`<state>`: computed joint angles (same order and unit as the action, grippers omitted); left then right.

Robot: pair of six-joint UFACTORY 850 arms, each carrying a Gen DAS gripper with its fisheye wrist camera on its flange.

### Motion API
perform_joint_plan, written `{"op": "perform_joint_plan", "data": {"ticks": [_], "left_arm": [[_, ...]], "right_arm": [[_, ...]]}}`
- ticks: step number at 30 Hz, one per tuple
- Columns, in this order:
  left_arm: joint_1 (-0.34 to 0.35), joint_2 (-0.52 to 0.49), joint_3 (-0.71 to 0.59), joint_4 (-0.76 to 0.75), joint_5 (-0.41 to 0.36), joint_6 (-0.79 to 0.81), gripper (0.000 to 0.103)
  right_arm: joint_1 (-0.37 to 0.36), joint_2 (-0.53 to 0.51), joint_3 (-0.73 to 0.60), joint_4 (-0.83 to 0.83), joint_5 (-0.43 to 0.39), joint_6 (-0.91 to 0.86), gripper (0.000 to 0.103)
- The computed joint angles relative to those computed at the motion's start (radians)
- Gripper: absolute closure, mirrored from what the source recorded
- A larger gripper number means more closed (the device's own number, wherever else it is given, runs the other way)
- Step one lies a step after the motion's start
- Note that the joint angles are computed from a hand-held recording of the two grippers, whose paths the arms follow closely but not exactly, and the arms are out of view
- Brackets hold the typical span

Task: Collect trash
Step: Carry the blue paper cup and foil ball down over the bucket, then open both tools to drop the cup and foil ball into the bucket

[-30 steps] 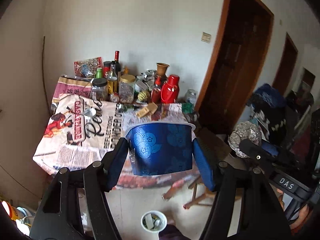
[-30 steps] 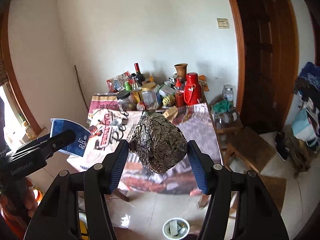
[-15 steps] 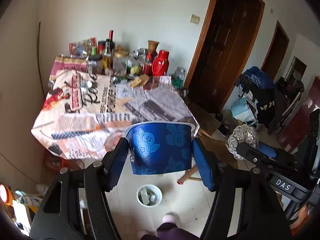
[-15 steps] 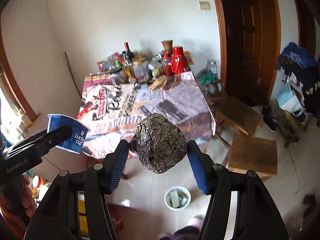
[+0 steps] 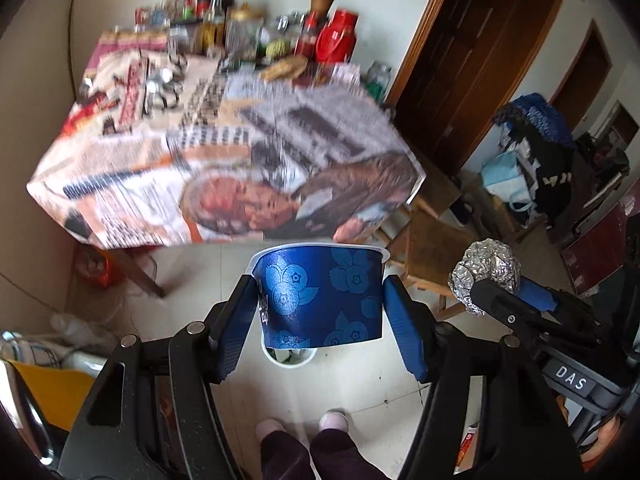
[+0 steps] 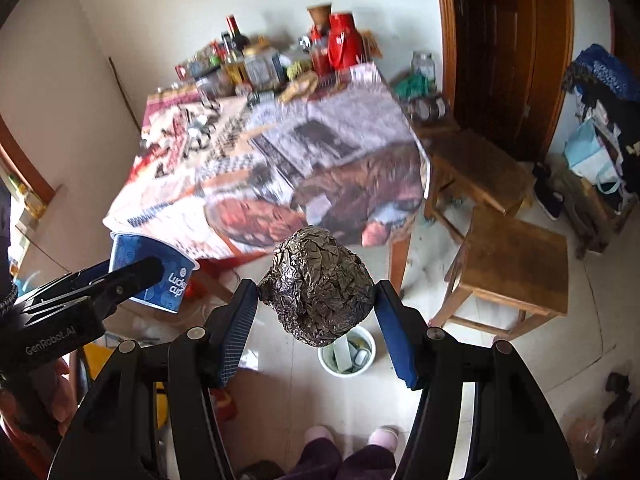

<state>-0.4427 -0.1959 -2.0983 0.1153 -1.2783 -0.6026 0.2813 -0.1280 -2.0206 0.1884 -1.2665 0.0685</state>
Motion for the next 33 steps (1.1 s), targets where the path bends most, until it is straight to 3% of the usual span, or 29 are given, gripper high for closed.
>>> {"op": "perform_joint_plan", "data": {"ticks": [11,21,27,29,33], "left_arm": [[0.032,0.019,0.380,-0.023,0.211,-0.050,0.040],[0.071,0.016,0.691,-0.067,0.426,-0.067,0.041],[0.096,0.009,0.823,-0.107,0.510,-0.076,0.042],[0.101,0.001,0.844,-0.117,0.524,-0.073,0.042],[0.105,-0.027,0.855,-0.156,0.543,-0.045,0.042]], "right_arm": [[-0.056,0.017,0.342,0.060,0.176,-0.154,0.046],[-0.033,-0.027,0.581,0.143,0.357,-0.311,0.046],[-0.016,-0.074,0.635,0.219,0.383,-0.432,0.045],[-0.015,-0.093,0.630,0.220,0.363,-0.417,0.032],[-0.028,-0.109,0.632,0.256,0.345,-0.404,0.030]]}}
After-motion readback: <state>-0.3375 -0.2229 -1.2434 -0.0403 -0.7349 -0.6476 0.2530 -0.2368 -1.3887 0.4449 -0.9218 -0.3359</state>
